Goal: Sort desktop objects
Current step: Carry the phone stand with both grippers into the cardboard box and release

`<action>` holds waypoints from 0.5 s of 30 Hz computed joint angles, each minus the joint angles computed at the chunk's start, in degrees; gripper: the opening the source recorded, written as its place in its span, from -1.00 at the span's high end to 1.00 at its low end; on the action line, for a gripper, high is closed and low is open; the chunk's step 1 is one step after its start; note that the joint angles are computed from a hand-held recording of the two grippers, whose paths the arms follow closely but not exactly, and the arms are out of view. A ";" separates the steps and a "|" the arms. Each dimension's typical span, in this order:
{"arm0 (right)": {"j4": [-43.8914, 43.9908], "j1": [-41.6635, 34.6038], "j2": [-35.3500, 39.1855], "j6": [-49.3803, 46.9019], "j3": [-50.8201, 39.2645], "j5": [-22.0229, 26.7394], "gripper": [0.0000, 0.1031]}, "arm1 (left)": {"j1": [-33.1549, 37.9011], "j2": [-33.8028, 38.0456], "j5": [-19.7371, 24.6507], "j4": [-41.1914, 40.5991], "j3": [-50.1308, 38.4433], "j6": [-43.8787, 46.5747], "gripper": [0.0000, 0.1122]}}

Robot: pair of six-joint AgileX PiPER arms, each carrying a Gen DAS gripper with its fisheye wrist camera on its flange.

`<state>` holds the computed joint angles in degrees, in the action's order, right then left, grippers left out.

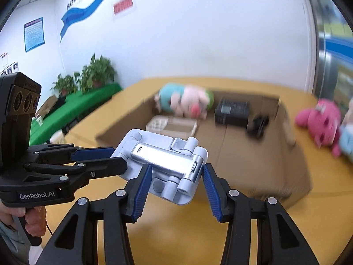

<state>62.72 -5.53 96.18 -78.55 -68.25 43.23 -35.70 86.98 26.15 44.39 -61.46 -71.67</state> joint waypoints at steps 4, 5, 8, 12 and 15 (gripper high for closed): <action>-0.23 2.33 1.60 3.13 -5.87 -0.56 0.10 | 3.04 0.09 0.52 -0.56 -2.89 3.69 0.44; -0.61 3.11 2.77 4.34 -7.90 -0.39 0.10 | 4.32 0.32 0.44 -1.40 -3.46 5.46 0.44; -2.23 5.67 7.75 8.67 -14.68 0.72 0.10 | 8.10 0.98 0.61 -6.10 -4.90 11.08 0.44; -5.43 9.41 14.52 14.72 -22.93 1.48 0.10 | 14.52 3.71 0.87 -16.17 -7.50 22.98 0.44; -9.66 12.30 20.85 20.36 -29.88 2.09 0.10 | 19.44 6.49 1.74 -26.24 -9.27 33.33 0.44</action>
<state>53.07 6.77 117.02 -58.19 -98.13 45.32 -16.26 93.46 27.89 18.14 -70.74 -38.35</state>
